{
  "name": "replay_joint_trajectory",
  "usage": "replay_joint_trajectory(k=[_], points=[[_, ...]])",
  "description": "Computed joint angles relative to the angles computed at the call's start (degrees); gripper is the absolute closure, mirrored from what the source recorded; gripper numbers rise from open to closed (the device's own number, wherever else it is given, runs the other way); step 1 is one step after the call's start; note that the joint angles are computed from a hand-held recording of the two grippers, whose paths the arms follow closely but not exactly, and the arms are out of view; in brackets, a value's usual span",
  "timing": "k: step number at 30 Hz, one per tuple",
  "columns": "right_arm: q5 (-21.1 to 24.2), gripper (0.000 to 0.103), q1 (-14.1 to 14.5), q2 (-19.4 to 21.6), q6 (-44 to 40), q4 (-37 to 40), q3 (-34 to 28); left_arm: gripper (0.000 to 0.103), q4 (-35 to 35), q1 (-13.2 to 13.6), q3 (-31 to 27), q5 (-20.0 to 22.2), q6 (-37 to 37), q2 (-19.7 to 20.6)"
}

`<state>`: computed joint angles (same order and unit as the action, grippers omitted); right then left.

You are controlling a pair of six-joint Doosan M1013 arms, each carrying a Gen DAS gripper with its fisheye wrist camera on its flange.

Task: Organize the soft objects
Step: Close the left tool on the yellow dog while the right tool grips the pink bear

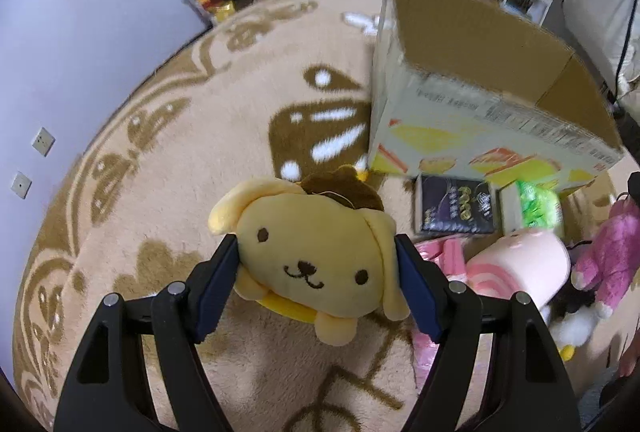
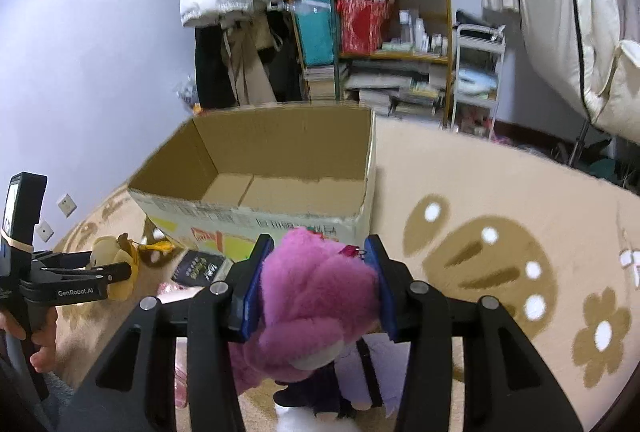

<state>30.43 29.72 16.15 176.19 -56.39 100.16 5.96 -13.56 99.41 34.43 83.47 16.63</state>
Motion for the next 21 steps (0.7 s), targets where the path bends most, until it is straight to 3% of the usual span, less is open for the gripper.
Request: replay_joint_trajectory(k=[4, 11, 15, 19, 21], points=[[1.3, 0.054, 1.0, -1.5, 6.7, -6.8, 0.7, 0.028, 4.9, -1.0, 2.3, -6.1, -2.7, -3.0], [2.8, 0.054, 2.3, -3.2, 16.1, -17.5, 1.4, 0.028, 1.8, -1.4, 5.0, -15.5, 1.5, -7.1], [3.5, 0.054, 2.5, -3.4, 18.5, -21.6, 1.0, 0.028, 8.1, -2.4, 5.8, -20.1, -3.0, -8.5], [3.7, 0.054, 2.3, -3.4, 19.2, -23.9, 0.4, 0.028, 20.9, -3.6, 6.1, -24.0, -13.8, -9.4], [4.0, 0.054, 2.4, -3.3, 20.1, -25.1, 0.2, 0.028, 24.0, -4.0, 5.7, -25.3, -16.1, -9.4]])
